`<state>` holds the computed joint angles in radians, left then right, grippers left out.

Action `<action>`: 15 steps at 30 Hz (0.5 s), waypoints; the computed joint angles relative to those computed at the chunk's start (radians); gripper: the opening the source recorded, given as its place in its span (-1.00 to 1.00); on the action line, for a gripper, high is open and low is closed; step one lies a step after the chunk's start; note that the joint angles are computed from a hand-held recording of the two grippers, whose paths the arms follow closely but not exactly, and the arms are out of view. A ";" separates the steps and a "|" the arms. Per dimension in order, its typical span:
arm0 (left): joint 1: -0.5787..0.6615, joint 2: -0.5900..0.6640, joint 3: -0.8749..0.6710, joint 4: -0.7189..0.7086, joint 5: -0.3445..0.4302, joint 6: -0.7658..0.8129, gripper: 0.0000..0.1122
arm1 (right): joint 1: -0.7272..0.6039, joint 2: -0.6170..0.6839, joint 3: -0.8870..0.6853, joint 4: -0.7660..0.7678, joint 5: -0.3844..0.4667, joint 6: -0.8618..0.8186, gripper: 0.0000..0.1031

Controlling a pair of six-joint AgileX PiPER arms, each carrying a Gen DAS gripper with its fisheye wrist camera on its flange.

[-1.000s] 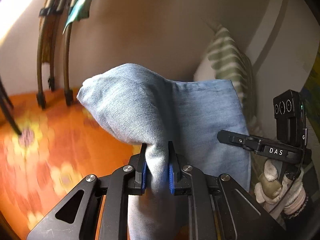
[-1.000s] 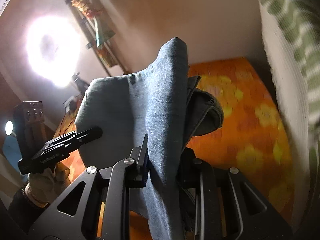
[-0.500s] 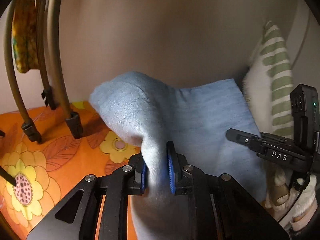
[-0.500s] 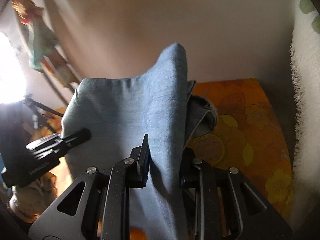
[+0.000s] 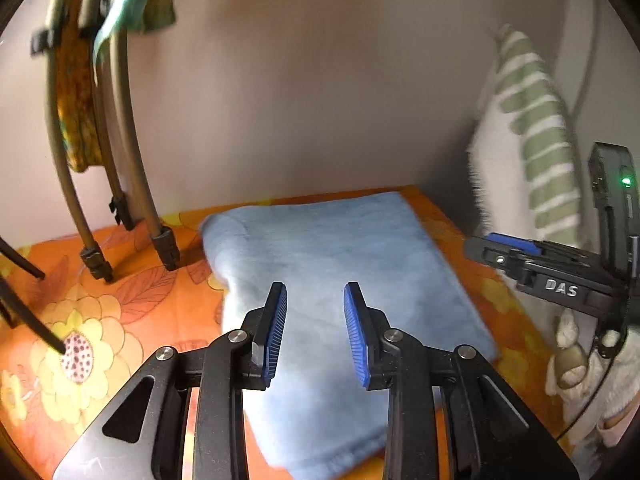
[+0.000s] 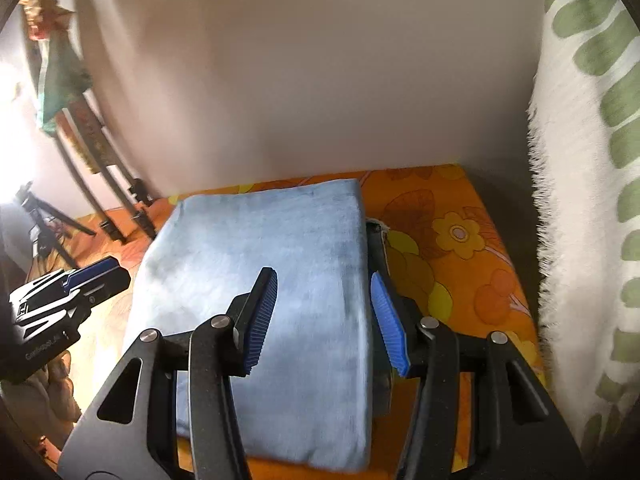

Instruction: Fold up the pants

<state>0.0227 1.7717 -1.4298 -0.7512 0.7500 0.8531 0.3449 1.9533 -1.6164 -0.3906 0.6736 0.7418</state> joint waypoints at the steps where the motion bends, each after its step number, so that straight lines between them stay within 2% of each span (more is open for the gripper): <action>1: 0.005 -0.026 0.019 -0.006 0.009 0.009 -0.44 | 0.010 -0.035 0.033 -0.012 -0.002 0.013 0.00; 3: 0.019 -0.107 0.078 -0.024 0.029 0.028 -0.27 | 0.050 -0.091 0.077 -0.070 0.019 0.064 0.01; 9: 0.062 -0.335 0.224 -0.026 0.078 0.064 0.06 | 0.196 -0.286 0.222 -0.209 0.119 0.206 0.11; 15: 0.231 -0.536 0.317 -0.059 0.247 0.139 0.18 | 0.400 -0.420 0.284 -0.311 0.275 0.347 0.26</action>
